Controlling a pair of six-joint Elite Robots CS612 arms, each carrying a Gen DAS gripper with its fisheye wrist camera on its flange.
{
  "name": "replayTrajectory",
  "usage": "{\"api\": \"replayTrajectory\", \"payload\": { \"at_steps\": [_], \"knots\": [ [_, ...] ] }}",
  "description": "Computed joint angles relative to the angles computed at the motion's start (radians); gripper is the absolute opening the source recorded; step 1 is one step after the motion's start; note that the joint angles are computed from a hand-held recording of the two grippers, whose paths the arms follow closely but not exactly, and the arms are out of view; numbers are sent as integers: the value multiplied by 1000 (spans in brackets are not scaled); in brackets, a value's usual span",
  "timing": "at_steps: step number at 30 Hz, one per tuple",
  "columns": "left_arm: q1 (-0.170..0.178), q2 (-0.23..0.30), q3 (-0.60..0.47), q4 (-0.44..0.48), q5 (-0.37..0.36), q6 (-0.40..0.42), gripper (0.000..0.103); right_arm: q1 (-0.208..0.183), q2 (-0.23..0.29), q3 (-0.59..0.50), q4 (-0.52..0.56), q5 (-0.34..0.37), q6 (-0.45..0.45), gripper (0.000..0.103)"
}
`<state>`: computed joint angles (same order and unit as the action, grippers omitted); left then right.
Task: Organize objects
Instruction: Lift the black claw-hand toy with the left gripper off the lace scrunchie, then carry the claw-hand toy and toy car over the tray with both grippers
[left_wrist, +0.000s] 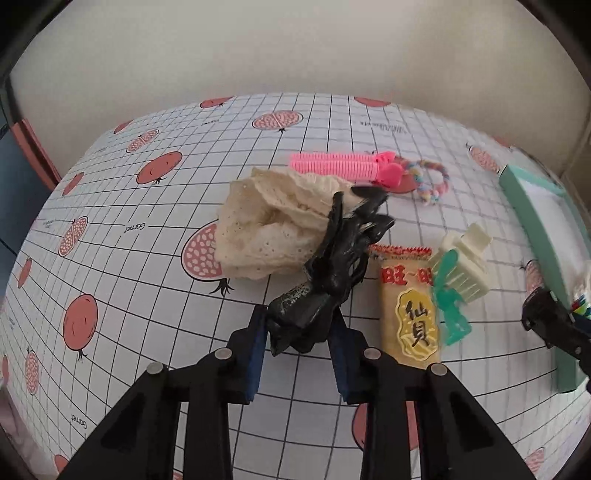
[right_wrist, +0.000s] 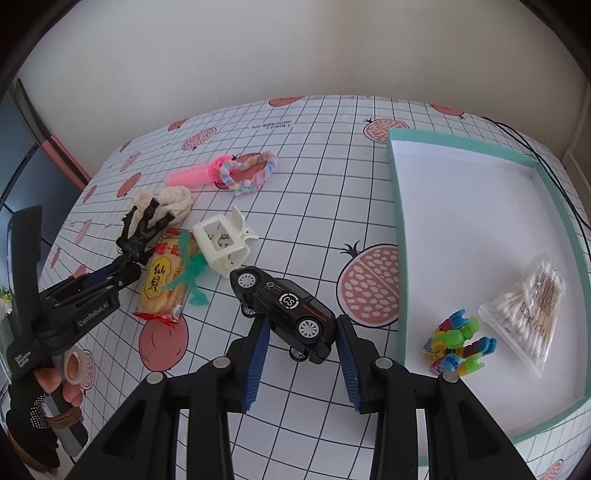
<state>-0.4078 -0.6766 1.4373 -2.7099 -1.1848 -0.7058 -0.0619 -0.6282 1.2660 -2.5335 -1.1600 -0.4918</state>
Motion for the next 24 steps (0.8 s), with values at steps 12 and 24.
{"api": "replayTrajectory", "payload": {
  "at_steps": [12,24],
  "knots": [
    [-11,-41,48,-164,60,-21,31,-21,-12,20,-93,97,56,39],
    [-23,-62,70,-267,100,-34,30,-27,-15,22,-116,105,74,39]
  ]
}}
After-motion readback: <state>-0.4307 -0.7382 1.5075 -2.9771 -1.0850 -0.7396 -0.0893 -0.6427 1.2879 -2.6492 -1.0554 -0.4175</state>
